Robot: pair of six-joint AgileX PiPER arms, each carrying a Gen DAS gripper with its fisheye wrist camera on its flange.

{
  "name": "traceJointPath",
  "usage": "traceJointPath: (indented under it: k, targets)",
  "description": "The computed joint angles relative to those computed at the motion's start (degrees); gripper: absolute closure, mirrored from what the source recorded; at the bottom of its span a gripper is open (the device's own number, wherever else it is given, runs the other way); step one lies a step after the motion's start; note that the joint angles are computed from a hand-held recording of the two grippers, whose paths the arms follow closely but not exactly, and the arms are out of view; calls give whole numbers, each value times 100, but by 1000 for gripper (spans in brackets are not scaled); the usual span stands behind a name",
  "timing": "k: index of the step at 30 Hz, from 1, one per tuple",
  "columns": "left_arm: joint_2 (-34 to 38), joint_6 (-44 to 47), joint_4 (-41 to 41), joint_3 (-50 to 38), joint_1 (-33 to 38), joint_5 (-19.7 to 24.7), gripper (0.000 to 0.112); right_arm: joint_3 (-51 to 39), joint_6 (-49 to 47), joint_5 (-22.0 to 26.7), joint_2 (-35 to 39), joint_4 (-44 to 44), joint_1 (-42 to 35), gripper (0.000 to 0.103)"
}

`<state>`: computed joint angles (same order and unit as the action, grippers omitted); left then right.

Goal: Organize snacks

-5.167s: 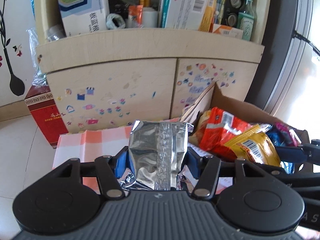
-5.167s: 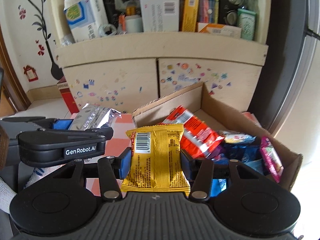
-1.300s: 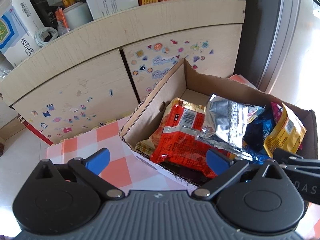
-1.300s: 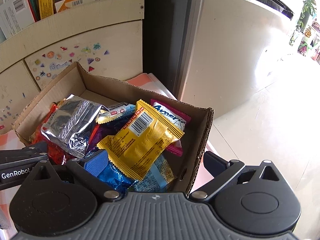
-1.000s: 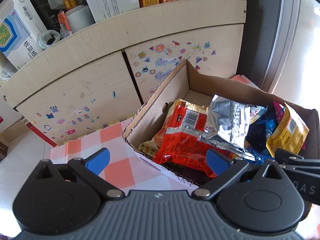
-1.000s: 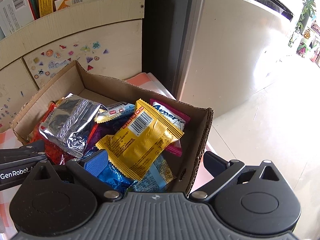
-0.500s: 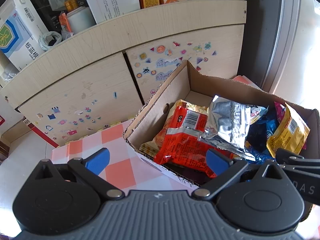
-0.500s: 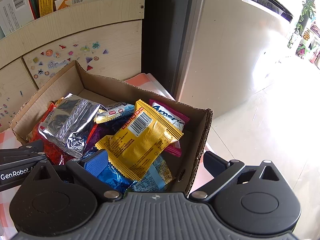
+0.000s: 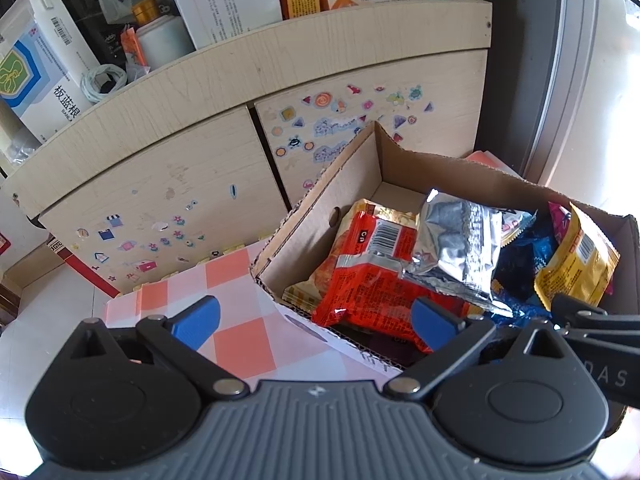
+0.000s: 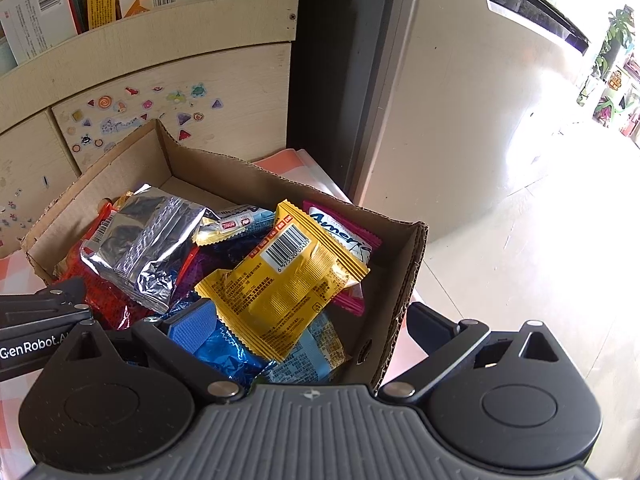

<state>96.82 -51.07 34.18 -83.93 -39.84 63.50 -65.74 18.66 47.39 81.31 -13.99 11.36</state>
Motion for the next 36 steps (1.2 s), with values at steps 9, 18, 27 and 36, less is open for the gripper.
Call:
traceJointPath:
  k: [9, 18, 27, 36]
  targets:
    - [-92, -5, 3, 100, -1, -5, 11, 76, 115, 59, -122, -104, 128, 0]
    - [-370, -62, 95, 366, -94, 80, 11, 178, 199, 184, -326, -294, 341, 0]
    - [-690, -171, 210, 652, -254, 258, 11, 283, 332, 377, -610, -577, 696, 0]
    - [-1144, -539, 296, 1141, -509, 509, 11, 530, 701, 616, -957, -881, 1240, 0]
